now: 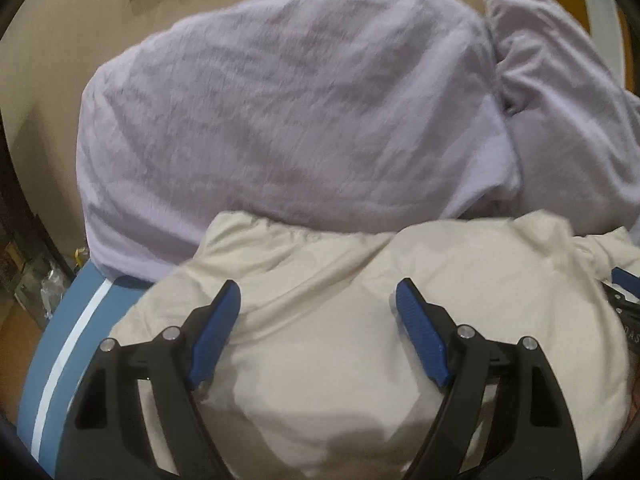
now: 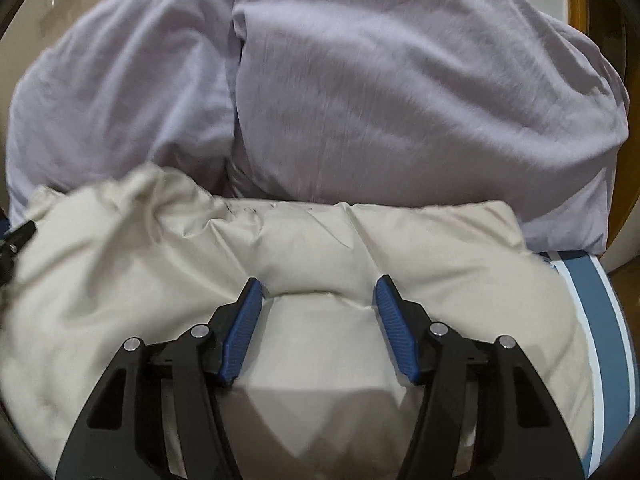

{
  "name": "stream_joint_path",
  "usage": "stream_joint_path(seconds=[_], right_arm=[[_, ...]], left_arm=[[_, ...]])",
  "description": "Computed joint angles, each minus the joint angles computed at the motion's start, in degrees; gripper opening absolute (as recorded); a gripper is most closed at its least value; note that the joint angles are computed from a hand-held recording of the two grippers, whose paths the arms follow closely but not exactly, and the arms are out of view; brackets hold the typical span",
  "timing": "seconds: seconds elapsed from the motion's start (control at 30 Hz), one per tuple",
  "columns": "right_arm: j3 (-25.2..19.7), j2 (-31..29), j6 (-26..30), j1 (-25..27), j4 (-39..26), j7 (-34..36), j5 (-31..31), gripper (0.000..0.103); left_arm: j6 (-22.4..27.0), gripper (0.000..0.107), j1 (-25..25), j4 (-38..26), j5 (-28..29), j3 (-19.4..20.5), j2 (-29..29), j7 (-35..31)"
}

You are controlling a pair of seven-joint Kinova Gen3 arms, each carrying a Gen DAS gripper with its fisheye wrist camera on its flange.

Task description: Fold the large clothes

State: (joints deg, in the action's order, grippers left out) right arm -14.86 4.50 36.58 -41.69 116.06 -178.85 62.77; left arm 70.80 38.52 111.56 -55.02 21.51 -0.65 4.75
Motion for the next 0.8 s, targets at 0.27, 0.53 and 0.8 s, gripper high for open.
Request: stream_joint_path(seconds=[0.27,0.53,0.8], right_arm=[[1.79,5.35,3.36,-2.11,-3.91,-0.23,1.26,0.061],[4.97,8.8,1.49,-2.83,-7.09,2.11,-0.54,0.062],[7.45,11.04,-1.68,-2.65,-9.35,4.62,-2.66,0.063]], left_arm=[[-7.33,0.081,-4.79,3.25,2.52,-2.69,-0.96,1.04],[-9.08,0.085,-5.67,3.82,1.41,-3.46,0.96,2.19],[-12.03,0.086,-5.79,4.68,0.71,-4.94,2.41,3.46]])
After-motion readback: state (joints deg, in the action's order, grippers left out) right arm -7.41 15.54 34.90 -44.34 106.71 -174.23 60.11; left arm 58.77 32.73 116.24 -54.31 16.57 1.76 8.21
